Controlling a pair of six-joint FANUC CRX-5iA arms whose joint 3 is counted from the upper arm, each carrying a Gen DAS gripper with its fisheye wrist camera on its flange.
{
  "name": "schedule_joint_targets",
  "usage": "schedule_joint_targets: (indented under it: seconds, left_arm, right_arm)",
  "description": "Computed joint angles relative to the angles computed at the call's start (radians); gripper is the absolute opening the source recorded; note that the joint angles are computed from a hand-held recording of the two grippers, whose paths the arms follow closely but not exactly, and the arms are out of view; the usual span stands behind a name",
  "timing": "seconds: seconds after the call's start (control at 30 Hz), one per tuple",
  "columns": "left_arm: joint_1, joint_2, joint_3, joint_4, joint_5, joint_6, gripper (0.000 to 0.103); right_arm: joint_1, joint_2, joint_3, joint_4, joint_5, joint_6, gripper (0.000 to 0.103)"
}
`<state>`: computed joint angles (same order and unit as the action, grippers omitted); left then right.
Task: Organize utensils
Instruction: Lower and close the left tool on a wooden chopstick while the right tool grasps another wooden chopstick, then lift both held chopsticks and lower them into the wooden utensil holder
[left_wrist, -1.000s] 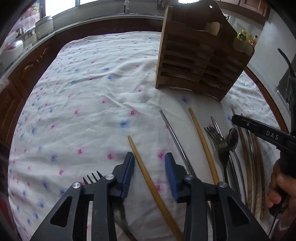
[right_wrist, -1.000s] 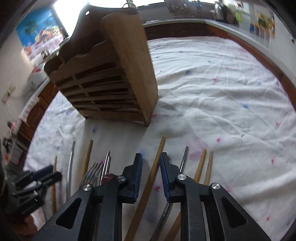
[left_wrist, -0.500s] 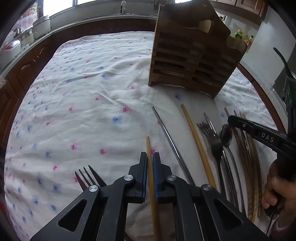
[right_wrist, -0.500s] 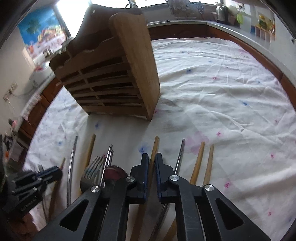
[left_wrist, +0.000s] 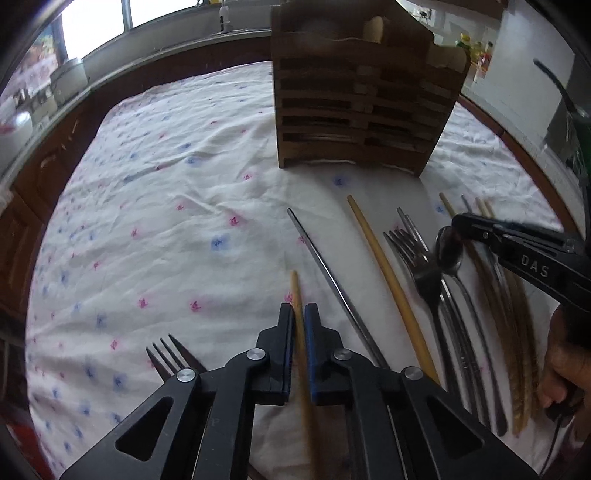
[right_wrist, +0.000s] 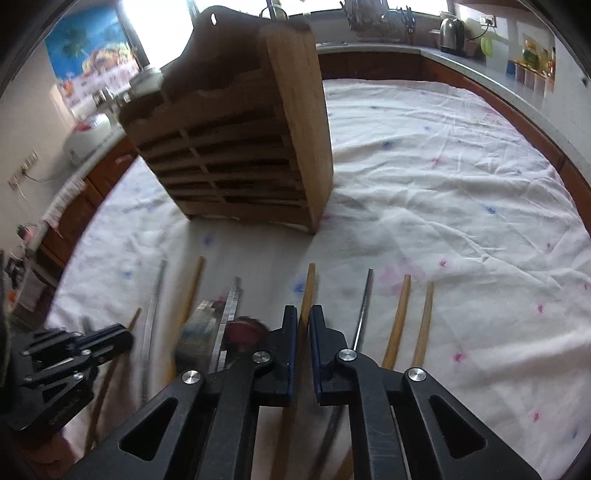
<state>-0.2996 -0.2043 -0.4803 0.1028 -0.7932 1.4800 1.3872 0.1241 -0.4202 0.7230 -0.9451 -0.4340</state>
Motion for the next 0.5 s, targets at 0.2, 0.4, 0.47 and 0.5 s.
schedule_joint_targets:
  seconds: [0.2,0.4,0.47,0.5]
  left_arm:
    - [0.094,-0.151,-0.112,0.179,0.018,-0.120,0.004]
    - [0.200,-0.344,-0.209,0.387,-0.012,-0.283,0.004]
    - [0.238,-0.410,-0.234,0.445,-0.036,-0.336,0.004]
    - [0.269,-0.454,-0.251,0.471,-0.060,-0.367,0.004]
  right_arm:
    - [0.062,-0.077,-0.033,0.137,-0.034,-0.113,0.006]
    - [0.140,-0.112,-0.011,0.236,-0.153,-0.156,0.006]
    - [0.162,-0.122,-0.010,0.270,-0.188,-0.173,0.006]
    - [0.173,-0.126,-0.007,0.279,-0.208,-0.177,0.006]
